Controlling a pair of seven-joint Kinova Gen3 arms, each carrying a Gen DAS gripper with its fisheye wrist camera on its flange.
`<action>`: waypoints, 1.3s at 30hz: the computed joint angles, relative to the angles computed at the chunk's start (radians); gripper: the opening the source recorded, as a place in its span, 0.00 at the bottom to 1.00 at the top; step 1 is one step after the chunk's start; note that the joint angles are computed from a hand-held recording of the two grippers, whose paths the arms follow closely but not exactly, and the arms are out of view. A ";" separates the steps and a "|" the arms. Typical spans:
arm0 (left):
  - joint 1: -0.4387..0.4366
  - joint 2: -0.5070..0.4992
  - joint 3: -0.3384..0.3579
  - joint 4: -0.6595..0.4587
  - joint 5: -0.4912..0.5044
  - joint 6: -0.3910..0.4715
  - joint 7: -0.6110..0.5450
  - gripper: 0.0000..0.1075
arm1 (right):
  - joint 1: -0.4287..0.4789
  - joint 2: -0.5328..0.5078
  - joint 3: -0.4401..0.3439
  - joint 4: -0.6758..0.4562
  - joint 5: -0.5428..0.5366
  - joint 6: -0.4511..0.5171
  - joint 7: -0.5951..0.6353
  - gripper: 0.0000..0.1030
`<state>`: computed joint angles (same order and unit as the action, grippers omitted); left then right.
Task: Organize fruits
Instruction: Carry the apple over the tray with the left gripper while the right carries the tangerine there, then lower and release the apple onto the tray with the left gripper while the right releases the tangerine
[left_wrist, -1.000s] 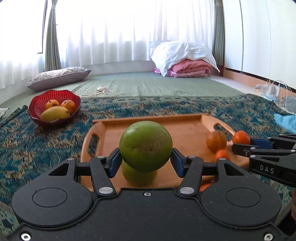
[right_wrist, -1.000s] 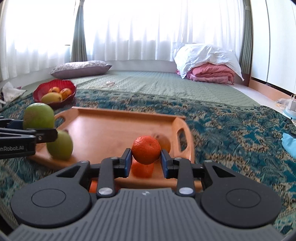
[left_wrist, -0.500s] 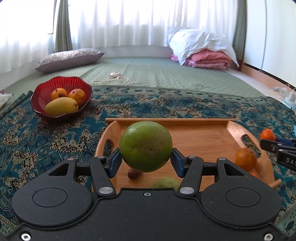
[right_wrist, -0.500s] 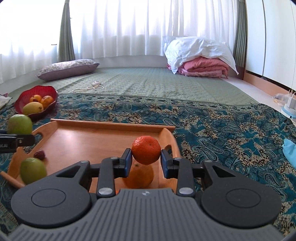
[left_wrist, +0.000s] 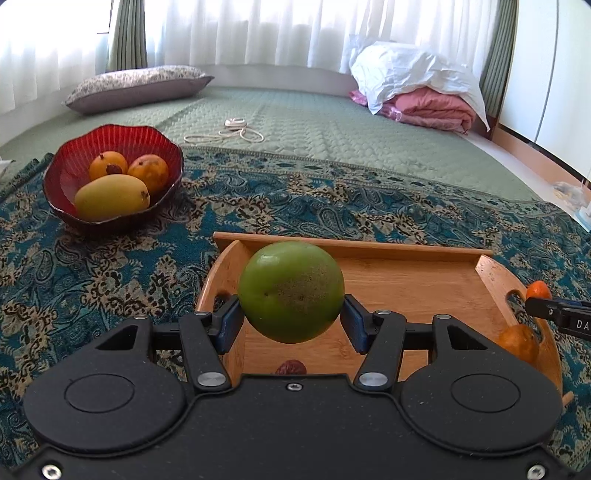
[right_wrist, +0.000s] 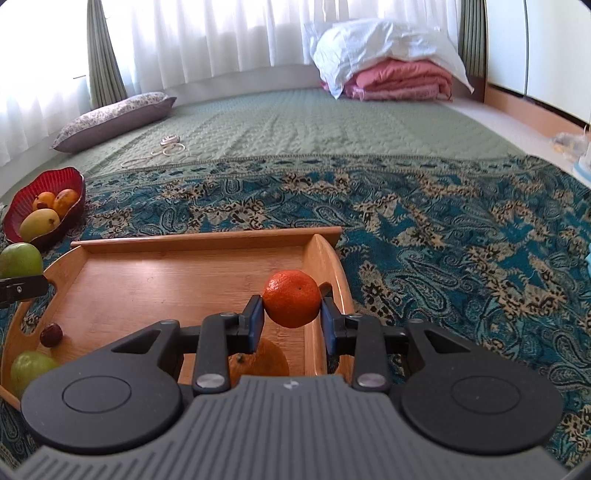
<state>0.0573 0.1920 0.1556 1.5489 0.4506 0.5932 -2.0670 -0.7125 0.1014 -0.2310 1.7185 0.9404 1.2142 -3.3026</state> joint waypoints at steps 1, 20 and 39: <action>0.009 0.011 -0.006 -0.015 -0.017 0.008 0.020 0.51 | 0.008 0.003 0.004 -0.005 -0.011 -0.008 0.013 0.36; 0.063 0.084 -0.006 -0.086 -0.181 0.038 0.140 0.48 | 0.068 0.046 0.062 -0.053 -0.141 -0.097 0.141 0.36; 0.054 0.056 0.009 -0.055 -0.179 0.006 0.100 0.59 | 0.067 0.006 0.053 -0.012 -0.097 -0.141 0.050 0.62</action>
